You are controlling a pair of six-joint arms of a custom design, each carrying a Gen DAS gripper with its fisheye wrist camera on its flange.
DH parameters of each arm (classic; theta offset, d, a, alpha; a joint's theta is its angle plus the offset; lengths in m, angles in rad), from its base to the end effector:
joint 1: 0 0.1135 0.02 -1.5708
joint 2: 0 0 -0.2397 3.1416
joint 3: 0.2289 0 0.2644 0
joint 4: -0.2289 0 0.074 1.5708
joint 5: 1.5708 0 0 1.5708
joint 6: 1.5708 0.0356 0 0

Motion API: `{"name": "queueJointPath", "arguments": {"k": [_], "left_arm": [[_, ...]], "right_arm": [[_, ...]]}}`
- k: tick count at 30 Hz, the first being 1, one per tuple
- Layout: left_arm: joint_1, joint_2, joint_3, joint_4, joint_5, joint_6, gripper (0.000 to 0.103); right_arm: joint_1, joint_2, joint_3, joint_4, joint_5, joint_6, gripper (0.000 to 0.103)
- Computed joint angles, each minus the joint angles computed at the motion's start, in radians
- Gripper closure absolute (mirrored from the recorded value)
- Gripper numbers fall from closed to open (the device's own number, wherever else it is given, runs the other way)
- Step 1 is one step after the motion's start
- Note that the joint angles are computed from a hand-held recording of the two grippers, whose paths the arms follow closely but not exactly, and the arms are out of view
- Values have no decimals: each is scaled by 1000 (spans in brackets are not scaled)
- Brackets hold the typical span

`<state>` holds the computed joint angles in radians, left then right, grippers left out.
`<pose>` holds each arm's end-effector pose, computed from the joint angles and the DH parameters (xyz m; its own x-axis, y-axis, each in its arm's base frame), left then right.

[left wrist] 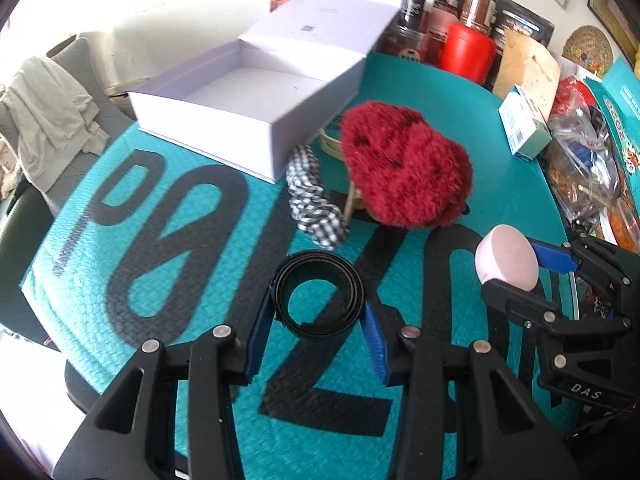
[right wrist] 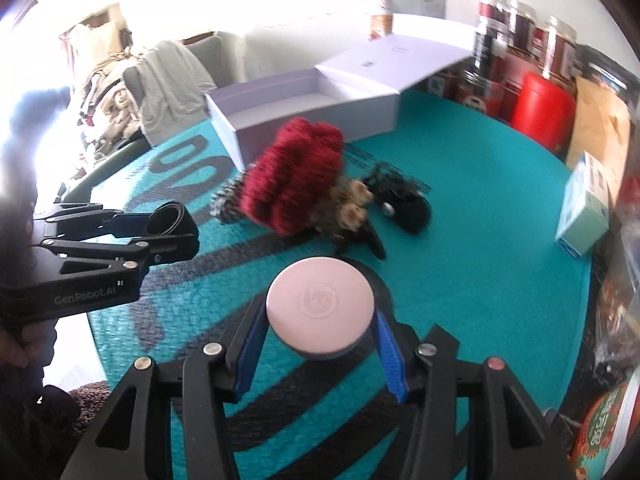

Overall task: Organize objects
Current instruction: 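Carry the black ring and pink compact with both tools over the open white box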

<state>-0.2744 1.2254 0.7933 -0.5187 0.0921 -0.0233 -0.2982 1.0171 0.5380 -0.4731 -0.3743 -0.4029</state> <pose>0.2507 -0.0740 0.1966 -0.7907 0.1985 -0.5791 0.3029 0.9489 -0.0884 0.2067 -0.0499 0.1646 -0.7441 -0.1531 -0.6503 -0.2402 0.9696 0.0467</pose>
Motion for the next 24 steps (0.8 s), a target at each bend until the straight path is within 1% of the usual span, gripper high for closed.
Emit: {"name": "queueJointPath", "arguments": {"k": [8,13,17,20,24], "left_arm": [[76,-101,-14,-56,6,19,63],[118,-135,-2,-86,8,36,63],[141,-130,16,-95,23,43,63],[153,-129,30,-102,28,51,63],[169,-100,70,-112,26,70,63]], "right_arm": [[73,-65,21,-44,-31,-15,51],[95,-52,53,-48,-66,-30,51],[131,-42,72,-34,-49,-37,51],[147,-22,104,-33,-67,-42,51],[172,9,139,-6,-60,-39,51]]}}
